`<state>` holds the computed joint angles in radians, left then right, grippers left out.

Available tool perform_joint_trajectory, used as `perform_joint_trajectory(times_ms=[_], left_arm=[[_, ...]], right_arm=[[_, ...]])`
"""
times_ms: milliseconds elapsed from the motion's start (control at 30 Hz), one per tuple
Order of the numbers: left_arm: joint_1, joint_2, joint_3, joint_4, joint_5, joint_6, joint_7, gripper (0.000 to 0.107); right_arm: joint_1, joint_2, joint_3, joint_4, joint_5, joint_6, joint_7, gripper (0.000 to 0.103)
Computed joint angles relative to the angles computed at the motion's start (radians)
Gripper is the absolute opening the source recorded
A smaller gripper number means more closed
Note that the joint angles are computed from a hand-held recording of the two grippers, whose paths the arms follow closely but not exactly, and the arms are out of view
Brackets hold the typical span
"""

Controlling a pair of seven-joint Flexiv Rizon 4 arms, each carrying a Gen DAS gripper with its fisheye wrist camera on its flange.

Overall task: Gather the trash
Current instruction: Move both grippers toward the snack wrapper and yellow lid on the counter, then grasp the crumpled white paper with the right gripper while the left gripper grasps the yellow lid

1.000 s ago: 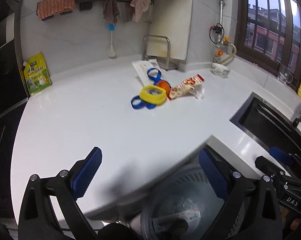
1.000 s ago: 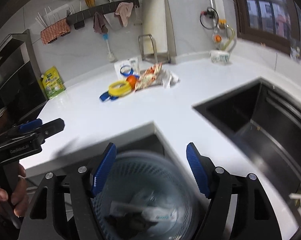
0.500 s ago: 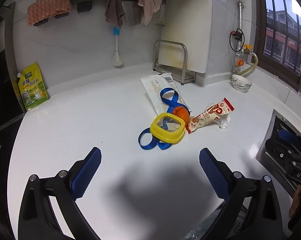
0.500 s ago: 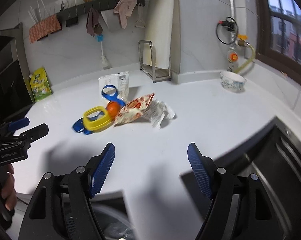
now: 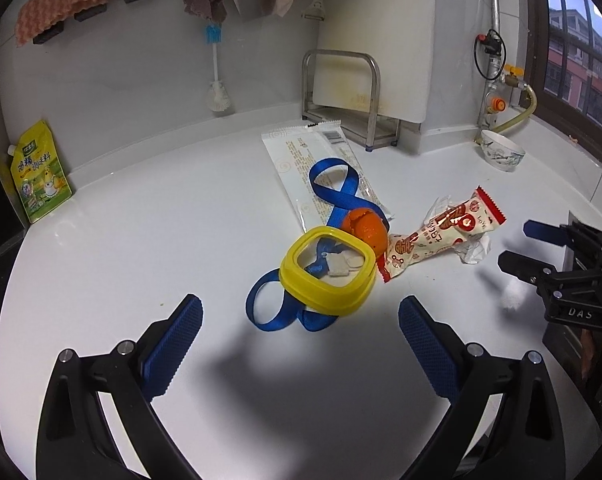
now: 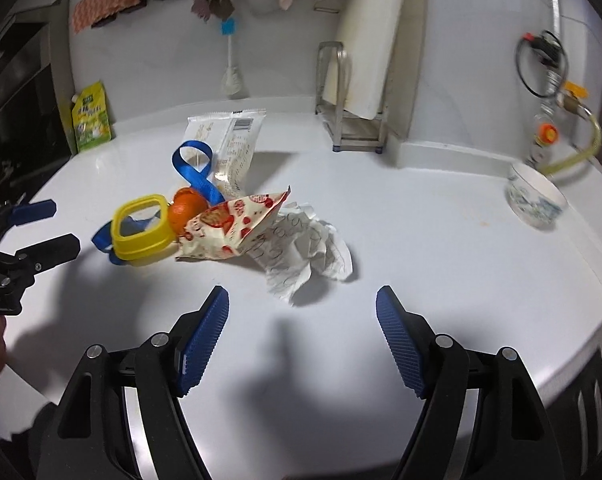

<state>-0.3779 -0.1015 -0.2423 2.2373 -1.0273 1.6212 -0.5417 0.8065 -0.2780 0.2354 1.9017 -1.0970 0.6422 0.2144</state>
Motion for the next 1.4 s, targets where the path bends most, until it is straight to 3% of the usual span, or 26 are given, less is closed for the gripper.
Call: perform_joint_trajectory(times_ms=[200, 300, 533, 567, 733, 767, 900, 1233, 1400], left_arm=[[0.027, -0.038, 0.046, -0.033, 0.245, -0.057, -0.2, 0.097], [0.06, -0.041, 0.012, -0.037, 0.251, -0.055, -0.206, 0.097], [0.089, -0.06, 0.013, -0.059, 0.369, -0.074, -0.3, 0.097], [0.095, -0.062, 0.008, -0.061, 0.373, -0.074, -0.304, 0.097], [0.113, -0.07, -0.002, -0.067, 0.402, -0.078, -0.329, 0.097], [0.117, -0.07, -0.005, -0.067, 0.405, -0.077, -0.33, 0.097], [0.113, -0.081, 0.011, -0.078, 0.459, -0.082, -0.366, 0.097], [0.108, -0.126, 0.045, -0.139, 0.611, -0.125, -0.47, 0.097], [0.115, -0.147, 0.056, -0.181, 0.663, -0.191, -0.492, 0.097]], right_arm=[[-0.03, -0.026, -0.021, -0.019, -0.013, 0.059, -0.144, 0.073], [-0.043, -0.042, -0.03, -0.028, -0.003, 0.097, -0.203, 0.073], [-0.025, -0.085, -0.054, -0.07, 0.003, 0.07, -0.301, 0.072], [-0.025, -0.086, -0.056, -0.07, 0.003, 0.08, -0.301, 0.069], [-0.029, -0.096, -0.056, -0.076, 0.029, 0.114, -0.319, 0.035], [-0.027, -0.097, -0.057, -0.076, 0.034, 0.117, -0.322, 0.033], [-0.018, -0.085, -0.06, -0.063, 0.026, 0.13, -0.299, 0.023], [-0.043, -0.022, -0.052, 0.006, -0.032, 0.187, -0.131, 0.023], [-0.066, 0.016, -0.037, 0.05, -0.054, 0.207, -0.044, 0.023]])
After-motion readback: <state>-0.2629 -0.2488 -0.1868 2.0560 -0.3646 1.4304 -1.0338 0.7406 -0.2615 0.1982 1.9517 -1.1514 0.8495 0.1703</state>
